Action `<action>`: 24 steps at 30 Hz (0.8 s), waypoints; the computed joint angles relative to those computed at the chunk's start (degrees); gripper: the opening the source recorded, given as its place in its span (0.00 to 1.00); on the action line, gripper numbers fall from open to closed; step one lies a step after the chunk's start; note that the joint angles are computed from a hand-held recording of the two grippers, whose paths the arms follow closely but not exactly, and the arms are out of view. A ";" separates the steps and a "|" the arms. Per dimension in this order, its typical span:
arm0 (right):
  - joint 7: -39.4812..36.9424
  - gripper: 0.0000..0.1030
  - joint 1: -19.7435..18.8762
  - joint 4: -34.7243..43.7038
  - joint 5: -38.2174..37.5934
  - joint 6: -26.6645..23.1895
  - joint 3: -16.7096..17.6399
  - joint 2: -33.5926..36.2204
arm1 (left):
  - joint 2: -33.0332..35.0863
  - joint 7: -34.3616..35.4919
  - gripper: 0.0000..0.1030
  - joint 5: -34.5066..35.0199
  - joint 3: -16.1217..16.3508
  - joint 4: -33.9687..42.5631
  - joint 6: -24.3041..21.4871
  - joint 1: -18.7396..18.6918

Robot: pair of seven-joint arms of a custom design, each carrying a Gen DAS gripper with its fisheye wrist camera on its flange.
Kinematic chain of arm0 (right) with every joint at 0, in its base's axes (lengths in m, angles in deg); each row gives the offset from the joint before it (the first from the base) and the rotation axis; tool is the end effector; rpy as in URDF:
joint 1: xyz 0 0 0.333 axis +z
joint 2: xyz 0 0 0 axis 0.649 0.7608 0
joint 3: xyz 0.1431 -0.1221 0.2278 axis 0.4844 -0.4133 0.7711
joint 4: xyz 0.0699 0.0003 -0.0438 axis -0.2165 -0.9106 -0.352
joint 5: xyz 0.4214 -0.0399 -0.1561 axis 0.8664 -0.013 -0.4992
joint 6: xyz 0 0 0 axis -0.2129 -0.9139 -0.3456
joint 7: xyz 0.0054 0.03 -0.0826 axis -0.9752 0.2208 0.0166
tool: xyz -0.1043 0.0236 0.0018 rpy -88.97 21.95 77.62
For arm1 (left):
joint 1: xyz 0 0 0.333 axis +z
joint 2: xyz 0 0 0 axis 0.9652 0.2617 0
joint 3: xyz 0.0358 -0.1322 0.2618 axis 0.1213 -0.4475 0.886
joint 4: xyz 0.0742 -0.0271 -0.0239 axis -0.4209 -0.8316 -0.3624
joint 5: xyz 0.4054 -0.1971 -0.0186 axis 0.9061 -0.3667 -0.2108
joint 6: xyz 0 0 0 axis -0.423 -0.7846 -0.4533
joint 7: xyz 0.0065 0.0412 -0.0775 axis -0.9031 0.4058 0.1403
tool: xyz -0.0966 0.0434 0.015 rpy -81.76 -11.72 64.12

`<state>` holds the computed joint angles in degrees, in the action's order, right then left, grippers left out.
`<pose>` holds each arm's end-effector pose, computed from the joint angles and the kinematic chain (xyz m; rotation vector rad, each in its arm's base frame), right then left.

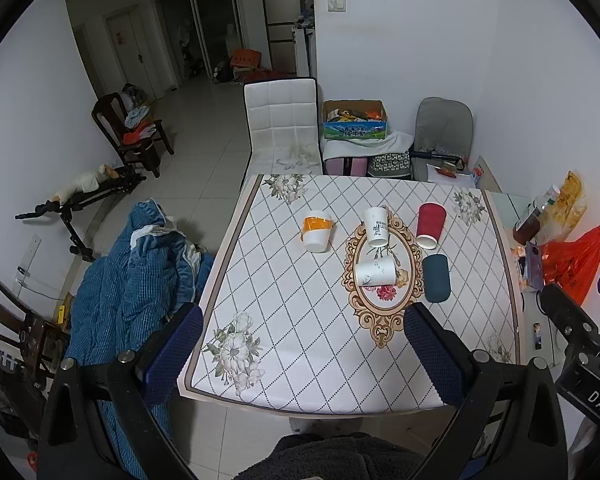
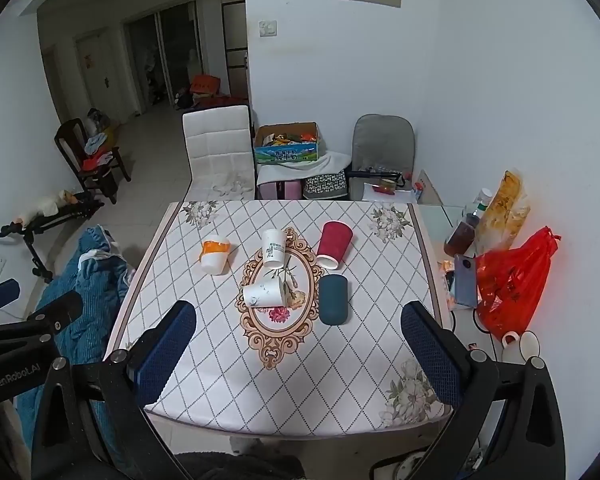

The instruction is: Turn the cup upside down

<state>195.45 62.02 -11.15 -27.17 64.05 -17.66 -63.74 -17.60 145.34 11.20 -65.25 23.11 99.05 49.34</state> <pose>0.3885 0.2876 0.7702 -1.4771 2.2205 -0.8096 0.5364 -0.3807 0.7865 -1.5596 2.1650 -0.6367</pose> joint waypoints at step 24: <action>0.50 1.00 -0.28 0.01 0.25 -0.12 0.04 -0.43 | 3.44 0.23 1.00 1.06 0.95 6.24 -2.52 -2.00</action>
